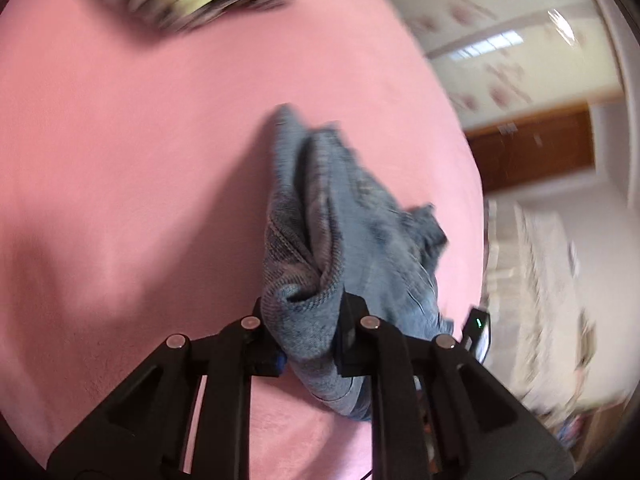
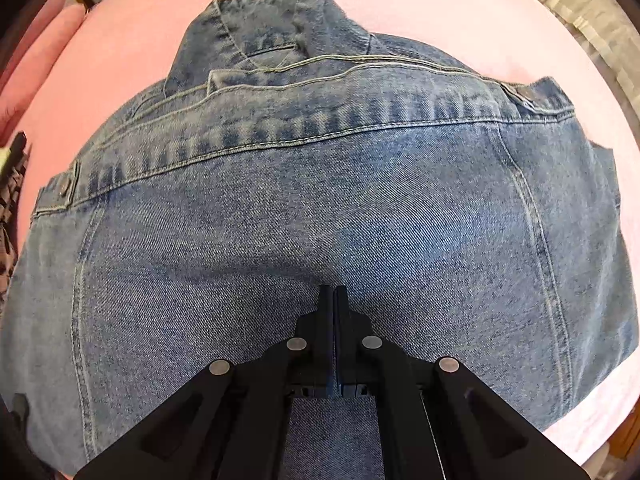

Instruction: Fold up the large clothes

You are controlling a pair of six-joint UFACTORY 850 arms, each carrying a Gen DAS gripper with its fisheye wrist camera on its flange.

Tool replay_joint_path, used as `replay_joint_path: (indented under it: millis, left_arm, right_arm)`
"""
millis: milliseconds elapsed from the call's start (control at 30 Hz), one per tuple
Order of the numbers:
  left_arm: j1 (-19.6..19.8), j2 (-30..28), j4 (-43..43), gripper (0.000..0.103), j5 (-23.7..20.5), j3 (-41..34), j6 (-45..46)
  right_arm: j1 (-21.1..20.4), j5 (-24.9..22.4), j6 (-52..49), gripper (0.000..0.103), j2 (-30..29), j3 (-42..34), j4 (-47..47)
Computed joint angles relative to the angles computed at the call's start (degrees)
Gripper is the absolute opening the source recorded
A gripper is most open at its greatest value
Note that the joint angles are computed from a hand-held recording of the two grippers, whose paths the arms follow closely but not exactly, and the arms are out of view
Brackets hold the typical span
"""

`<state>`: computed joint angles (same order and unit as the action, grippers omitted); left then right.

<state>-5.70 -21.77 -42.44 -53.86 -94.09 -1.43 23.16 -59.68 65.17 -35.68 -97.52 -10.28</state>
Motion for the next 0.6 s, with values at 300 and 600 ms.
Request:
replay_joint_path:
  millis: [300,600]
  left_arm:
    - [-10.6,2.5,-0.1,0.012,4.9,-8.6,10.8]
    - [-29.5,1.2,18.4,0.012,9.0,-15.6,5.6]
  right_arm:
    - [-3.3,13.6,-8.9,0.000,9.5,13.5,5.9]
    - [-10.7,29.4,-41.8,0.000,21.2,31.0,34.3]
